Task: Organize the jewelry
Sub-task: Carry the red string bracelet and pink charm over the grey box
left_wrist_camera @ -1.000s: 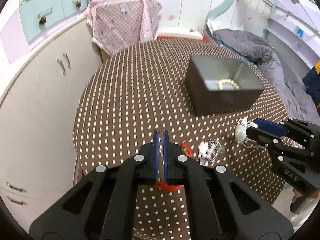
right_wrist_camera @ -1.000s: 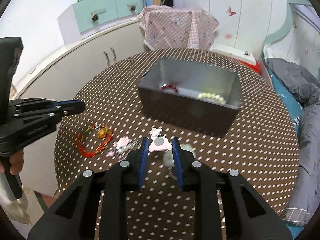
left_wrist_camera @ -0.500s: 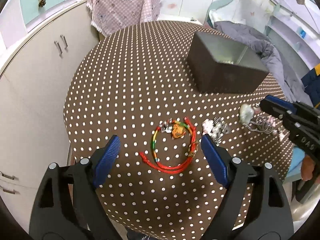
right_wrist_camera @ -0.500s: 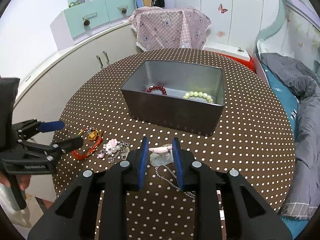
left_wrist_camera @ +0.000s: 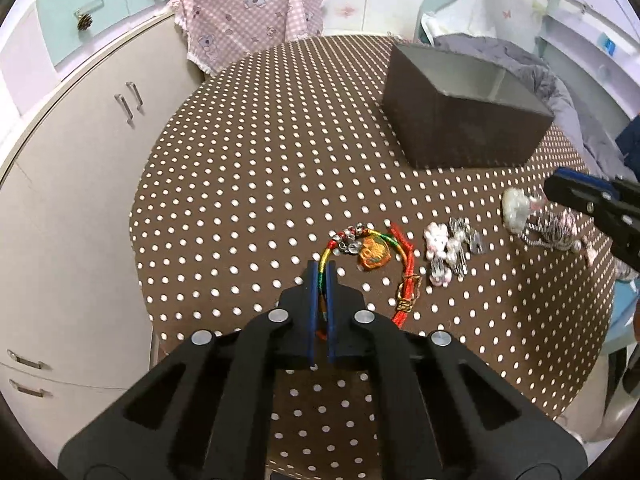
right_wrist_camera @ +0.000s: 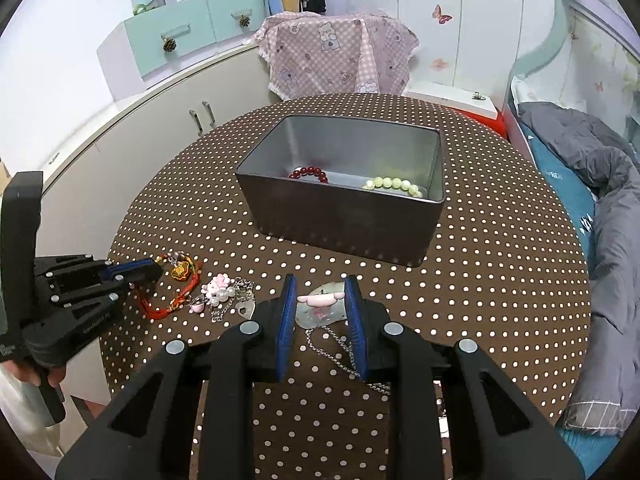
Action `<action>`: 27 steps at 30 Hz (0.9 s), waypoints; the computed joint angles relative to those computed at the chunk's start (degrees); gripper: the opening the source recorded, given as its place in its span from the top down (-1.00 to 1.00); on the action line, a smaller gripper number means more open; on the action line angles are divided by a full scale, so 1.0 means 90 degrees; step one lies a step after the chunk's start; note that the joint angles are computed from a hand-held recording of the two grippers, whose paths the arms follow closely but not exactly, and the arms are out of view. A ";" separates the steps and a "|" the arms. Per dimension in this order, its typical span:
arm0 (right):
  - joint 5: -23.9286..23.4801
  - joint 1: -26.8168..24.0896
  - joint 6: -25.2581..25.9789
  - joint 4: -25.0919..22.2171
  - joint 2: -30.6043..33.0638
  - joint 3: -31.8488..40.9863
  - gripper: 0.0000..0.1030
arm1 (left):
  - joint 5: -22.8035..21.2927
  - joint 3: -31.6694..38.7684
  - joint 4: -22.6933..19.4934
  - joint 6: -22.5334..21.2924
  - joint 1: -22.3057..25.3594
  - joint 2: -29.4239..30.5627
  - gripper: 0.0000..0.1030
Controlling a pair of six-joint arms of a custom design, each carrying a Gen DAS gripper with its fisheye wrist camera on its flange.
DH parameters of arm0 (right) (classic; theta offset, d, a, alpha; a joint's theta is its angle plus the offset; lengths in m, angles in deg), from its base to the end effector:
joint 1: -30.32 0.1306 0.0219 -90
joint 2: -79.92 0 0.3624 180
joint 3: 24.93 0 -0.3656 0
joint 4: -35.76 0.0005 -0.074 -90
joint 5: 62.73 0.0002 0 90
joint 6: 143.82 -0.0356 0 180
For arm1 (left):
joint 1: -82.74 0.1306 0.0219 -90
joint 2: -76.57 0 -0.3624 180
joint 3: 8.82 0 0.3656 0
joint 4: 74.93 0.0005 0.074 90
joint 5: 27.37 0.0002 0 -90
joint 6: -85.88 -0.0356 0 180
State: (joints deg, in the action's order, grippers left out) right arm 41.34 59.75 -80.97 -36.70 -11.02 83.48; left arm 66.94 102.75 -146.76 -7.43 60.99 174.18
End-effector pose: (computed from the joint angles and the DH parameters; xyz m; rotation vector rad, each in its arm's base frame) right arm 0.3754 0.2013 0.5272 0.0523 2.4621 0.1216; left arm 0.4472 -0.1818 0.4852 0.5897 2.5237 -0.2158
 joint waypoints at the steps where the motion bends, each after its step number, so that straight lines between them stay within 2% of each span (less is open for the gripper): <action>1: 0.0023 -0.0004 0.0001 0.0002 -0.0009 0.0004 0.57 | 0.0074 0.0078 -0.0040 0.0011 0.0037 0.0025 0.94; 3: 0.0063 -0.0026 0.0020 0.0009 -0.0022 0.0026 0.57 | 0.0213 0.0214 -0.0031 0.0012 0.0106 0.0060 0.94; 14: 0.0526 -0.0225 0.0370 0.0029 0.0105 0.0611 0.57 | 0.0268 0.1213 0.0363 -0.0017 0.0028 0.0364 0.94; 19: 0.0593 -0.0310 0.0410 0.0123 0.0076 0.0651 0.57 | 0.0375 0.1549 0.0283 0.0068 0.0134 0.0539 0.94; 27: 0.0590 -0.0486 0.0613 0.0210 0.0188 0.0870 0.57 | 0.0574 0.2329 0.0276 0.0161 -0.0073 0.0881 0.94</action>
State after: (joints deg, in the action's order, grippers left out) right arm 46.65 55.38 -75.45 -34.82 -9.32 91.31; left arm 72.11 123.71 -144.28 -5.98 60.33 182.10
